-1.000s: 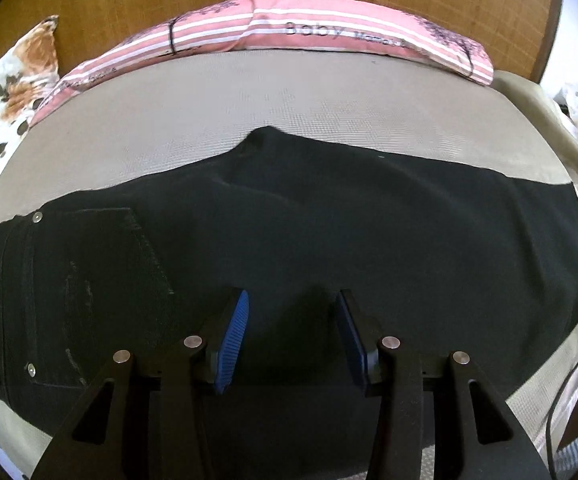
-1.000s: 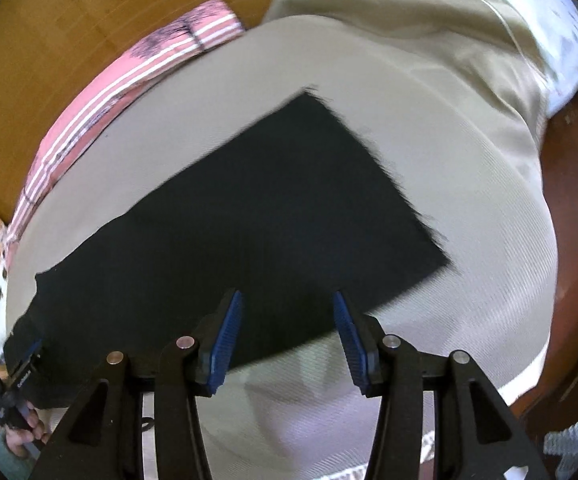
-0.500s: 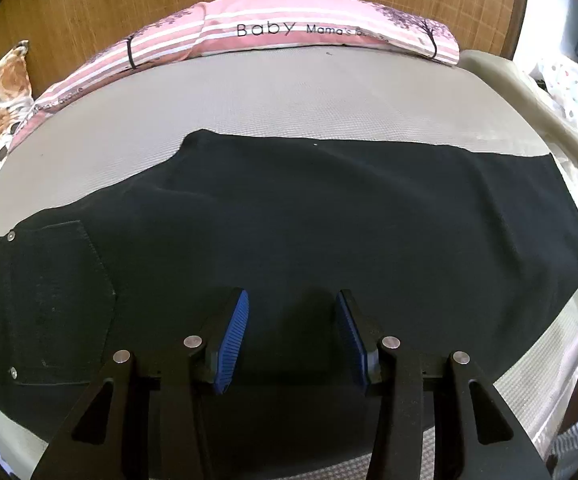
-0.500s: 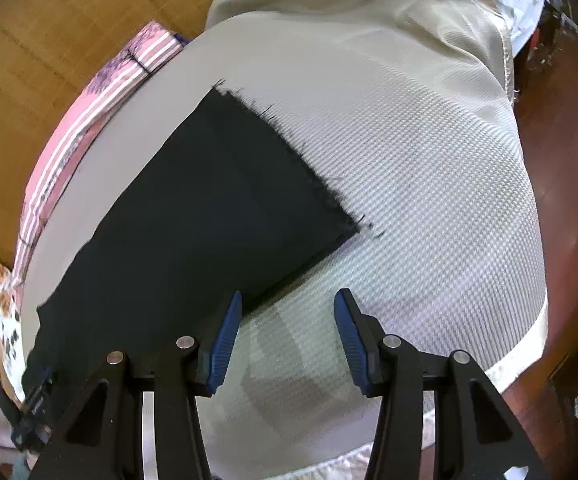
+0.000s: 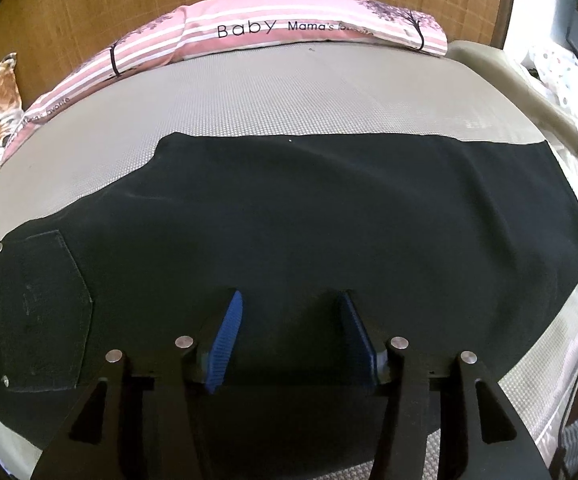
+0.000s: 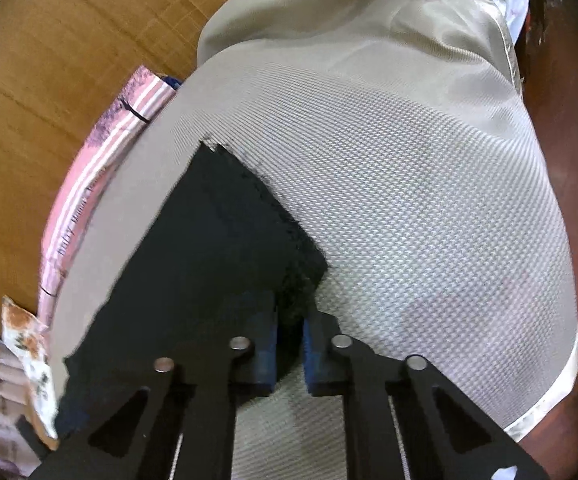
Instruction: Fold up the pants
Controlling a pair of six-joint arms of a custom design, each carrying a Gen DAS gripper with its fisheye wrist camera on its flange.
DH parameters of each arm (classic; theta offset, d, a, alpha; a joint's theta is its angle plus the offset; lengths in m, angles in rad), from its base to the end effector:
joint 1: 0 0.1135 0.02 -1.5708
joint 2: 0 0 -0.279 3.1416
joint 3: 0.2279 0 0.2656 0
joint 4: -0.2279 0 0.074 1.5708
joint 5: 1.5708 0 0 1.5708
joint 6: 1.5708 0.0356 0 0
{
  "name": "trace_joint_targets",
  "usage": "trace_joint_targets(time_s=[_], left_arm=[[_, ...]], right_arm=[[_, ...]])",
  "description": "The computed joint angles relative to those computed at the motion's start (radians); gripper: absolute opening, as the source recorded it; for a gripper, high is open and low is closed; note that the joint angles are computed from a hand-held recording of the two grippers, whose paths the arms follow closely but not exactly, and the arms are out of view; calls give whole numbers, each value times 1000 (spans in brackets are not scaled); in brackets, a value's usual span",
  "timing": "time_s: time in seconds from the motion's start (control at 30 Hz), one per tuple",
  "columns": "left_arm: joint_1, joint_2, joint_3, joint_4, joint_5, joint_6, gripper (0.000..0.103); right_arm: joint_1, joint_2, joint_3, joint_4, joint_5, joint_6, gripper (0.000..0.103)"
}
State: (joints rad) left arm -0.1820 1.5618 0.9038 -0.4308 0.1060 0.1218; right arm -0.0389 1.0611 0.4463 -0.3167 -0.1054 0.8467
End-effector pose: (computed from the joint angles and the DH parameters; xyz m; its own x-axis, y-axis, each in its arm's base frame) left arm 0.3038 -0.0597 0.1848 -0.8372 0.2769 -0.4715 0.3324 0.9424 -0.0367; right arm 0.1951 -0.0038 0.1690 -0.5492 0.7669 -0.3320 0.5848 0.6365 0.5029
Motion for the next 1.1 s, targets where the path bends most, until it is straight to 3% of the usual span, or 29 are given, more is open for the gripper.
trace_joint_targets(time_s=[0.17,0.6,0.8,1.1], left_arm=[[44,5,21,-27,56,-13,53],[155,-27,39,-49,123,-26,53],[215,-28,64,-56,158,-24,53],[359,3,132,-133,253,38,53]], right_arm=[[83,-24,63,16,-7,58,8],[324,170,296,13,96,89,8],[462,359,437,72,97,102,8],[669,702,727,117,15,66,8]])
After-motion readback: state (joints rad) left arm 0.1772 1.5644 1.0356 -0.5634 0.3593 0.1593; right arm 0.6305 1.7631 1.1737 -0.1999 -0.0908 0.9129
